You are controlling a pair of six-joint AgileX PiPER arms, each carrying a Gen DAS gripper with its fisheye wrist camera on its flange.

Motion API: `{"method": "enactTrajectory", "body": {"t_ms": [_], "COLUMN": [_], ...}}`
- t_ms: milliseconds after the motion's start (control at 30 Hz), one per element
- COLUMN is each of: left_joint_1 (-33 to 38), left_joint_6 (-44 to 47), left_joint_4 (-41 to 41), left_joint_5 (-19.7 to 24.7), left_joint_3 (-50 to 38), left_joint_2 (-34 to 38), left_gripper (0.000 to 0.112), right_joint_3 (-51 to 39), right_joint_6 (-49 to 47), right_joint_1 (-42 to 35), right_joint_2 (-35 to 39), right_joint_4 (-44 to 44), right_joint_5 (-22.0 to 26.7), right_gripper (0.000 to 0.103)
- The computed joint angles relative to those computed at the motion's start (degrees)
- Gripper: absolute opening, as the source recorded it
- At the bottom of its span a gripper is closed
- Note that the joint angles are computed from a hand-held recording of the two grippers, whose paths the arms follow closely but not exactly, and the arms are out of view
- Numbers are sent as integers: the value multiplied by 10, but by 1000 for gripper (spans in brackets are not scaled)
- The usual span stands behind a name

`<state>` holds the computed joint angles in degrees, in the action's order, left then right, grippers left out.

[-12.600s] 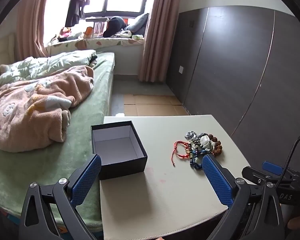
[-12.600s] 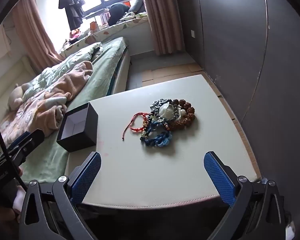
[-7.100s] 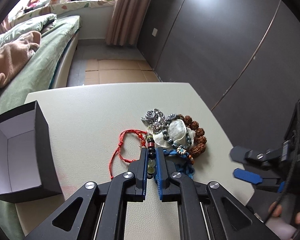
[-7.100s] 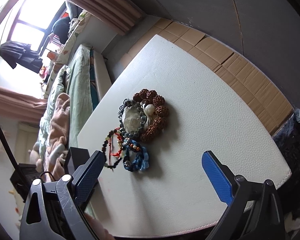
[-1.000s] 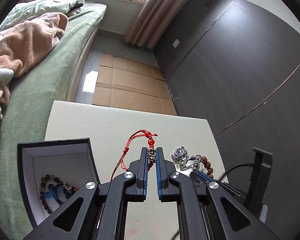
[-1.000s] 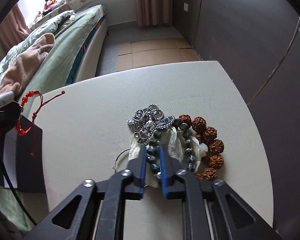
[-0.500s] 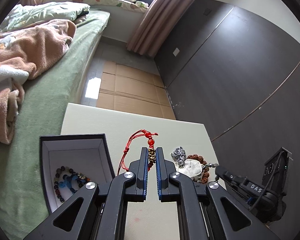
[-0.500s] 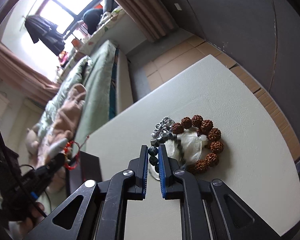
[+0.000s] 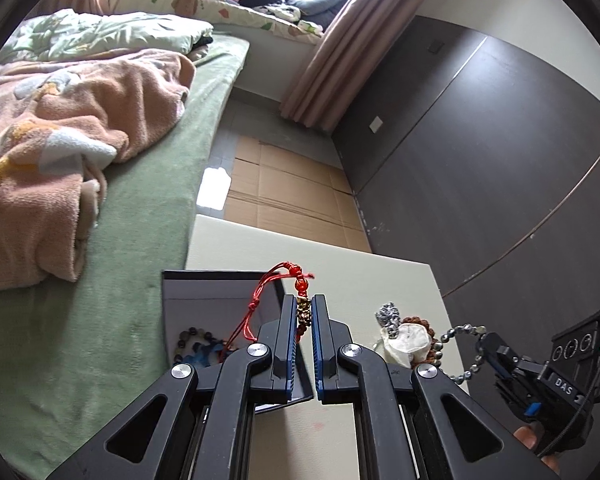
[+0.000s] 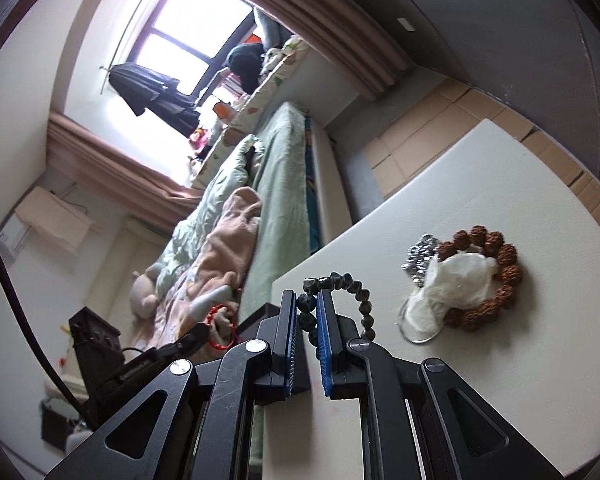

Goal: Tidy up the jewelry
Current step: 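Release the red bracelet into the box while the right tool drops the grey bead bracelet in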

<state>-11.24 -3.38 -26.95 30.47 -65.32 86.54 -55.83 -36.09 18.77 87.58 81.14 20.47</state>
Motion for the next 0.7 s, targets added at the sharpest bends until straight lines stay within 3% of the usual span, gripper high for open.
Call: {"method": "enactTrajectory", "body": {"t_ms": [133,200,267,333,400,700], "left_joint_1": [27,36,45,51,56,73], "left_joint_6": [50,28,20,10,10,-22], "left_joint_4": [-71,-57,-57,-54,-61,-29], "left_joint_5": [5,27,34,24,4,-8], "left_joint_3": [17,1,-3,2,15,10], "left_joint_2": [-6,5,11,9,-4,-10], "left_gripper": [8,10,22,54,61,62], "right_joint_3": [-15,-21,-27,-34,-42,-118], "right_joint_6": [8,-14,-44,-76,-98,-162], "right_joint_1": [27,33,39,46,56,104], "right_joint_2": [9,17,26,35,44,117], "right_joint_4": [-10,12,44,75,97,159], "right_joint_5": [-11,-7,1,7,9,25], "right_gripper": [12,12,12,12,12,12]}}
